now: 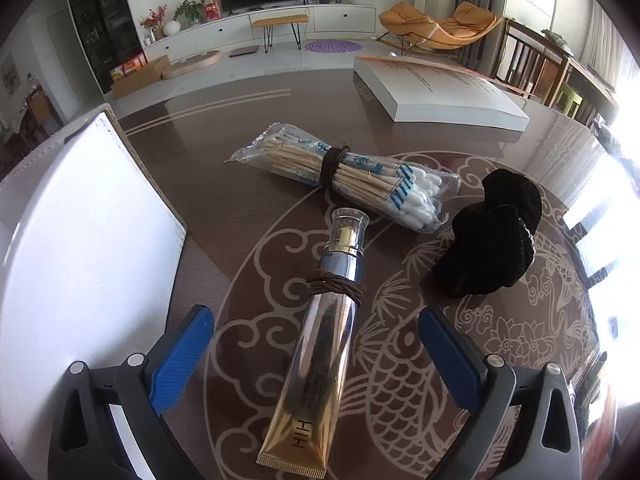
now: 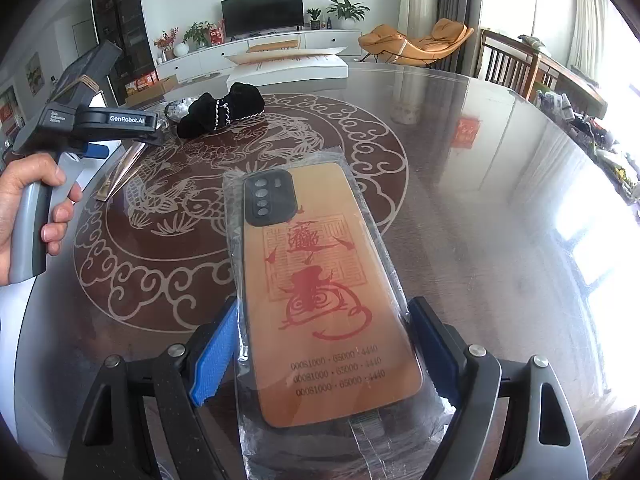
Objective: Organize objects
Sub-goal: 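Grasp the gold banded tube with left gripper while right gripper holds phone case, then hold the gold tube in the left gripper and phone case in the right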
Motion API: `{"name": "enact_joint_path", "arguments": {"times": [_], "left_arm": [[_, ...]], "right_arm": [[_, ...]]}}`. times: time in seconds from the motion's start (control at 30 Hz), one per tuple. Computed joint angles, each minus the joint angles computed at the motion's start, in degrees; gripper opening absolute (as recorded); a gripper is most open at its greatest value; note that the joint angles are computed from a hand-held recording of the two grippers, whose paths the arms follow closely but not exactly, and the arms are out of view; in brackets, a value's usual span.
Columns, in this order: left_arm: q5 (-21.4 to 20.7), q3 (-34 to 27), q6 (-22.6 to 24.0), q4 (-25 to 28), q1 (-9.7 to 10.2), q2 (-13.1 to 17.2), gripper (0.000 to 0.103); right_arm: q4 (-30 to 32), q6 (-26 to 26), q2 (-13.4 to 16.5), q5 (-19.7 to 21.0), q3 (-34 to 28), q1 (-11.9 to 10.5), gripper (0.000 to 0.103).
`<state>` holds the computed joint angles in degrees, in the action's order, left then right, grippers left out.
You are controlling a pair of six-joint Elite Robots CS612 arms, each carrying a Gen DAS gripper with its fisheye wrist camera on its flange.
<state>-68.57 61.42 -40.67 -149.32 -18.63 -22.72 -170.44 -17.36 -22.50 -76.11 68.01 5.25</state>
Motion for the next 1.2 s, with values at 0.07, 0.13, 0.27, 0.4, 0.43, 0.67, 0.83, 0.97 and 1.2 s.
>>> {"name": "enact_joint_path", "arguments": {"times": [0.07, 0.13, 0.27, 0.4, 0.43, 0.67, 0.83, 0.97, 1.2], "left_arm": [[-0.5, 0.9, 0.8, -3.2, 0.02, 0.1, 0.097], [1.4, 2.3, 2.0, -6.9, -0.45, -0.1, 0.059], [2.4, 4.2, 2.5, -8.7, -1.26, -1.0, 0.025], [3.8, 9.7, 0.5, -11.9, -3.42, -3.2, 0.025], [4.2, 11.7, 0.0, -13.1, -4.24, -4.0, 0.025], [6.0, 22.9, -2.4, -20.8, -9.53, -8.3, 0.025], [6.1, 23.6, -0.4, -22.9, -10.21, -8.0, 0.053], [3.8, 22.3, -0.1, -19.7, -9.83, -7.8, 0.097], [3.3, 22.4, -0.3, -19.0, -9.84, -7.9, 0.103]], "right_arm": [[0.3, 0.0, 0.2, 0.3, -0.4, 0.0, 0.084], [0.3, -0.2, 0.1, 0.3, -0.2, 0.0, 0.084], [0.3, -0.4, 0.1, 0.0, -0.3, 0.1, 0.085], [0.4, -0.2, 0.2, 0.5, -0.3, 0.0, 0.084], [0.1, 0.1, 0.1, 1.0, -0.1, -0.1, 0.083], [-0.9, -2.3, -1.2, 1.3, 2.7, -0.3, 0.082], [-0.8, -2.8, -1.3, 1.1, 2.8, -0.2, 0.083], [0.3, -4.1, -1.1, 0.6, 2.3, 0.0, 0.091], [1.6, -4.8, -1.0, 0.7, 1.9, 0.1, 0.099]]}}
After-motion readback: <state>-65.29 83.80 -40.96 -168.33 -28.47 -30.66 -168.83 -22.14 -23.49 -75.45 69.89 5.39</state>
